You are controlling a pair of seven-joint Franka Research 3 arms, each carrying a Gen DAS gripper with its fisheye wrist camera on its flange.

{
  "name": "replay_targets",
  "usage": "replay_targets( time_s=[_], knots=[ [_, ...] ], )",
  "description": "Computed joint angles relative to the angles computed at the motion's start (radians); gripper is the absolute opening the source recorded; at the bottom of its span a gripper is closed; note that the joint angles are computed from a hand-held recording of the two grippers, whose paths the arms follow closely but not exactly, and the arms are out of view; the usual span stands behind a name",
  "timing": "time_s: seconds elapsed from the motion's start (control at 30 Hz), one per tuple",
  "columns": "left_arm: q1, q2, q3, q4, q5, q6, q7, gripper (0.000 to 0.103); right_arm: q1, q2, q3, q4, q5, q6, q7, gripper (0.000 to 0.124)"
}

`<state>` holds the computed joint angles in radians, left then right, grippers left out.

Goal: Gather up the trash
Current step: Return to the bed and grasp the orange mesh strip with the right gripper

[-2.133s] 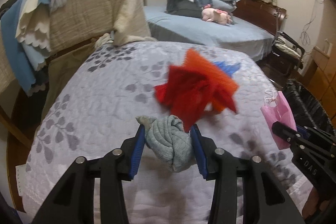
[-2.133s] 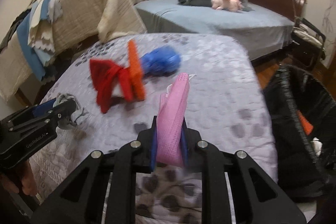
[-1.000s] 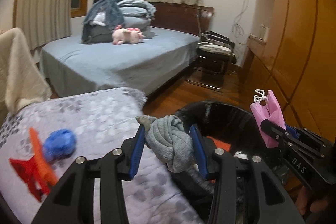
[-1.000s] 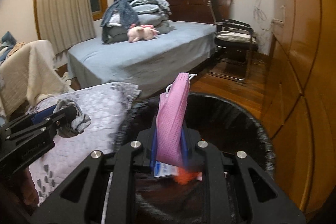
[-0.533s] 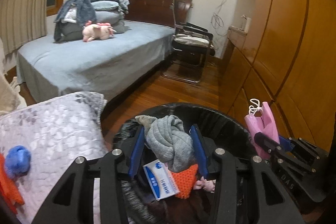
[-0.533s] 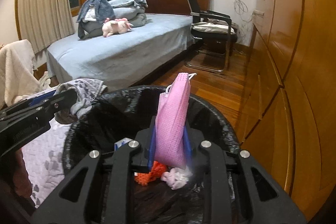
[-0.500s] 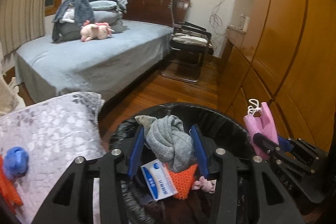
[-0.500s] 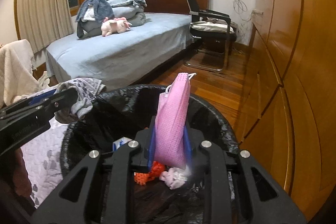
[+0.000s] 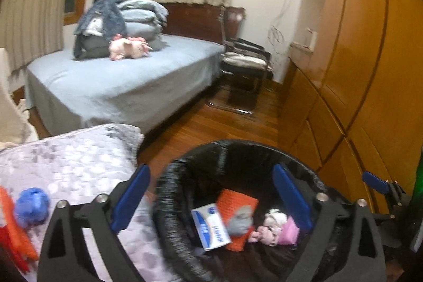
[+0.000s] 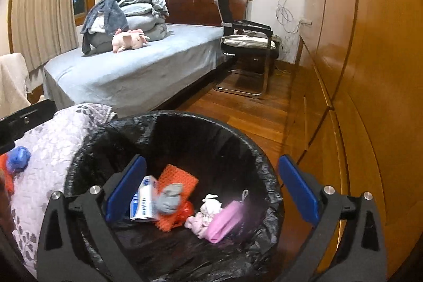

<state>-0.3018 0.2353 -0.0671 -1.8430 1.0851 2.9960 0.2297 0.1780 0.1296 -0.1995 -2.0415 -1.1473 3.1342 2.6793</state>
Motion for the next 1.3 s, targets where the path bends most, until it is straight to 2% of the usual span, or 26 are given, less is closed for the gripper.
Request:
replay_targets(
  time_s=[0.13, 0.23, 0.33, 0.5, 0.83, 1.13, 1.3],
  knots=[
    [0.006, -0.1, 0.019, -0.092, 0.136, -0.038, -0.137, 0.096, 0.013, -0.023, 0.016, -0.009, -0.026, 0.021, 0.026, 0.098],
    [0.04, -0.183, 0.002, -0.172, 0.226, -0.075, -0.232, 0.097, 0.02, -0.026, 0.04, -0.009, -0.003, 0.045, 0.004, 0.098],
    [0.086, -0.269, -0.021, -0.26, 0.278, -0.115, -0.302, 0.097, 0.034, -0.018, 0.066, -0.007, 0.084, 0.058, -0.088, 0.098],
    [0.169, -0.397, -0.062, -0.392, 0.296, -0.187, -0.36, 0.097, 0.089, -0.001, 0.078, -0.001, 0.2, 0.077, -0.196, 0.098],
    [0.327, -0.583, -0.113, -0.596, 0.224, -0.242, -0.339, 0.097, 0.109, 0.057, 0.212, 0.023, 0.492, 0.077, -0.492, 0.098],
    [0.423, -0.635, -0.123, -0.683, 0.193, -0.246, -0.321, 0.096, 0.205, 0.132, 0.208, 0.087, 0.614, 0.054, -0.614, 0.098],
    [0.453, -0.629, -0.109, -0.712, 0.183, -0.223, -0.31, 0.09, 0.215, 0.169, 0.237, 0.117, 0.692, 0.038, -0.703, 0.098]
  ],
)
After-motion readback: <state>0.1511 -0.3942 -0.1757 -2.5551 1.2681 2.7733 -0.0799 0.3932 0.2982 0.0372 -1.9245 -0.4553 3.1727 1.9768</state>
